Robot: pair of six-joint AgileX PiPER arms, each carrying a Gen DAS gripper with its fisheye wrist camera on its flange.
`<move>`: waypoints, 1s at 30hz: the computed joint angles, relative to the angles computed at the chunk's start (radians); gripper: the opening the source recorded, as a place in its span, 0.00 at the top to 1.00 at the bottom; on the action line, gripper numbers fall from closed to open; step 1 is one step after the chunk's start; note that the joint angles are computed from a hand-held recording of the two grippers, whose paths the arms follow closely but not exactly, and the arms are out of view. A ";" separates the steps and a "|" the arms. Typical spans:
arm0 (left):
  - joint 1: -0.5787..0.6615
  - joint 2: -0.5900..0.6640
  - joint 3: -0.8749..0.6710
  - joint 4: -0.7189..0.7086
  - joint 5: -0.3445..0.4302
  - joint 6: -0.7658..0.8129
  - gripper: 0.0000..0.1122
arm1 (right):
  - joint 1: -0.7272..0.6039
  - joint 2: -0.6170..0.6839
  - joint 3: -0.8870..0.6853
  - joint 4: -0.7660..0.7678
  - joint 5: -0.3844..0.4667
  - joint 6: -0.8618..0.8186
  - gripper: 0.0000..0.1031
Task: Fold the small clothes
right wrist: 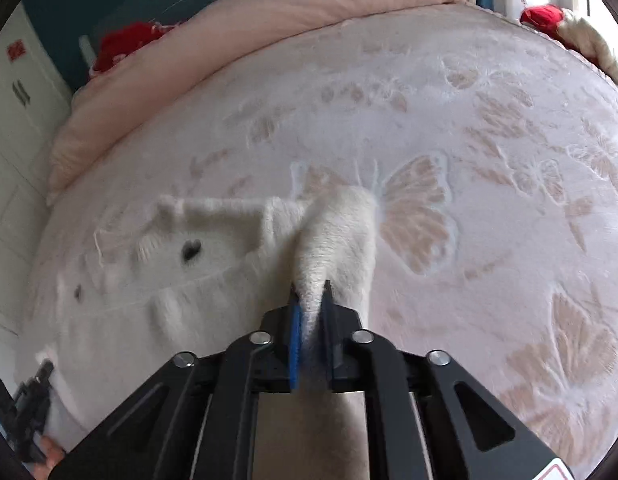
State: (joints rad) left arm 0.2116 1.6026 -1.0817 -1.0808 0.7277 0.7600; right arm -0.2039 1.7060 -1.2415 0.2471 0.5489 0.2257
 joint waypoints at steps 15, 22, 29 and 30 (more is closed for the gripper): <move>-0.016 0.062 0.005 -0.008 -0.028 0.063 0.90 | 0.095 -0.220 0.253 0.000 -0.181 0.033 0.86; -0.024 0.054 0.004 0.046 -0.044 0.034 0.89 | 0.104 -0.359 0.402 -0.092 -0.146 0.160 0.93; 0.064 -0.015 0.018 0.104 0.076 -0.023 0.84 | 0.174 -0.388 0.441 -0.349 -0.015 0.364 0.92; 0.142 -0.044 0.029 0.088 0.140 0.004 0.82 | 0.217 -0.433 0.440 -0.386 0.012 0.425 0.86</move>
State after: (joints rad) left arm 0.3538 1.5582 -1.0528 -0.9927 0.8678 0.7643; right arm 0.0127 1.2732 -0.8016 -0.1393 0.5613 0.6502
